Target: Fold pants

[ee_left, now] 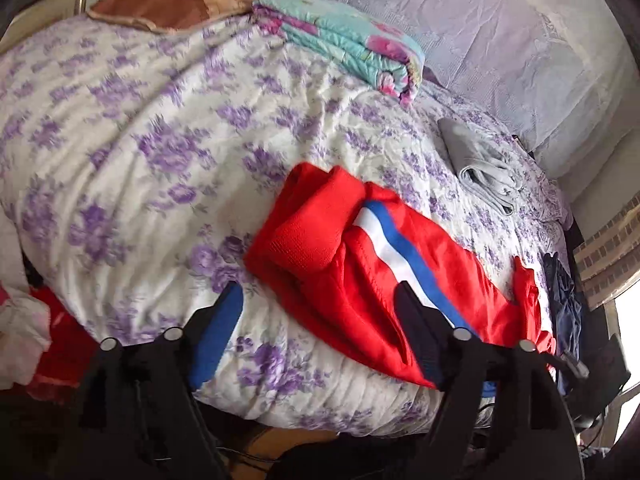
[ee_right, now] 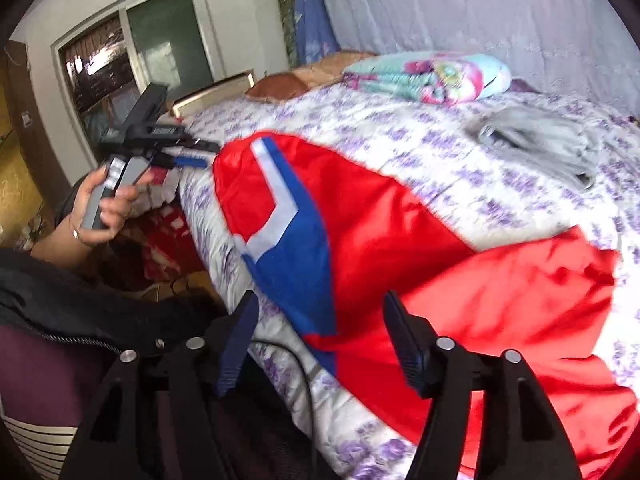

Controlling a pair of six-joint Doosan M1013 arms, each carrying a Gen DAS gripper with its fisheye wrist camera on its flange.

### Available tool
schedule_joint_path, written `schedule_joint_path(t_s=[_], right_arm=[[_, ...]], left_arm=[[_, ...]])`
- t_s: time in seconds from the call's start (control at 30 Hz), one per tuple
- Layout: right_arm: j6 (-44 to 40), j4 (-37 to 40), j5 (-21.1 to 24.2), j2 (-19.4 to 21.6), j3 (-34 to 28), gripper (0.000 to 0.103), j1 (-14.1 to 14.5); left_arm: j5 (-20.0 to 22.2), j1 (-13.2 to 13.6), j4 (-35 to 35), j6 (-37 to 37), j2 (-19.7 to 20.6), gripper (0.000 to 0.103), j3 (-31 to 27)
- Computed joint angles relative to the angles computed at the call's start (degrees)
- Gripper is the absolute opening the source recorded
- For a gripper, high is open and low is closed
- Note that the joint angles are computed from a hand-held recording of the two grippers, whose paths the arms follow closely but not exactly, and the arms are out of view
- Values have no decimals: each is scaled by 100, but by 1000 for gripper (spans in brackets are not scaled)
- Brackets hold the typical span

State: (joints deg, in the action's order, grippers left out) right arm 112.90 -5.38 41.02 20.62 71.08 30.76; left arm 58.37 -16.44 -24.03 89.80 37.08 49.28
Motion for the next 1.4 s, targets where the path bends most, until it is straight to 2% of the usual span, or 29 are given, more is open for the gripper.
schedule_joint_path(t_s=[0.03,0.07,0.13,0.17,0.23,0.3,0.37,0.4,0.43,0.47,0.53,0.57,0.6,0.63,0.67,0.73,0.8,0.87,0.93,1.0,1.07,1.1,1.13,1.17,1.2,1.27,1.3,1.33,1.4], right_arm=[[642,-604,27,-69,5,85,7],[1392,-1297,257,-91,-59,87,1],[2510,-2322,1021,16,-331,94,-53],[2738,-2553,1544,172,-586,95,-108],[2841,-2638,2642,618,-1272,95,-245],[2797,-2489,3190,1011,-1804,95,-386],[2555,-2412,4242,1595,-2583,95,-473],[2403,-2268,4786,1875,-2925,91,-526],[2291,-2096,5135,2050,-3070,69,-577],[2155,-1887,5183,2094,-3008,66,-620],[2148,-1978,4621,1801,-2535,9,-573],[2315,-1820,4202,1533,-2172,9,-598],[2721,-1845,3483,1140,-1680,8,-585],[2986,-2170,2933,811,-1279,8,-513],[3452,-2748,2682,513,-901,8,-378],[4743,-3777,1878,-182,56,8,-126],[6131,-4800,1629,-668,891,9,149],[7548,-5463,1284,-1051,1743,12,363],[8321,-5409,1305,-1179,2218,16,528],[8965,-4960,858,-1302,2606,25,484],[9754,-5191,461,-1455,2916,31,517],[9799,-5255,511,-1470,2906,46,548],[9752,-5316,675,-1474,2842,69,584],[9830,-5515,746,-1503,2826,76,614],[9924,-5668,714,-1543,2828,79,608],[9788,-5415,733,-1580,2746,79,495],[9591,-5010,850,-1565,2659,68,406],[9398,-4595,859,-1551,2606,22,293],[8895,-4014,573,-1556,2591,19,98]], left_arm=[[-71,11,-20,110,-107,76,91],[-230,-12,127,152,-235,76,213],[-393,-118,433,298,-369,76,289],[-376,-174,359,511,-379,76,273],[-254,-337,278,838,-301,76,152],[-87,-513,164,1202,-163,76,16],[106,-671,105,1345,19,76,-128],[238,-727,32,1384,126,76,-213],[333,-779,-3,1377,222,76,-282],[380,-827,-6,1383,270,76,-282],[447,-889,-109,1480,347,76,-268],[355,-916,-47,1486,338,76,-202],[294,-924,-28,1514,339,77,-157],[283,-910,-83,1544,351,77,-146],[290,-887,-177,1566,370,77,-156],[276,-846,-352,1626,377,77,-142],[255,-830,-453,1621,385,77,-142],[245,-843,-448,1599,386,78,-142],[239,-875,-357,1616,380,81,-140],[201,-916,-220,1631,352,84,-98],[187,-944,-127,1615,335,85,-74],[190,-949,-99,1597,335,86,-75],[203,-952,-84,1565,340,86,-88],[222,-948,-93,1530,347,86,-103],[239,-941,-116,1503,351,86,-113],[259,-925,-175,1463,359,86,-123],[261,-919,-199,1448,358,86,-122],[254,-919,-201,1430,356,86,-118],[247,-919,-198,1418,346,86,-107]])
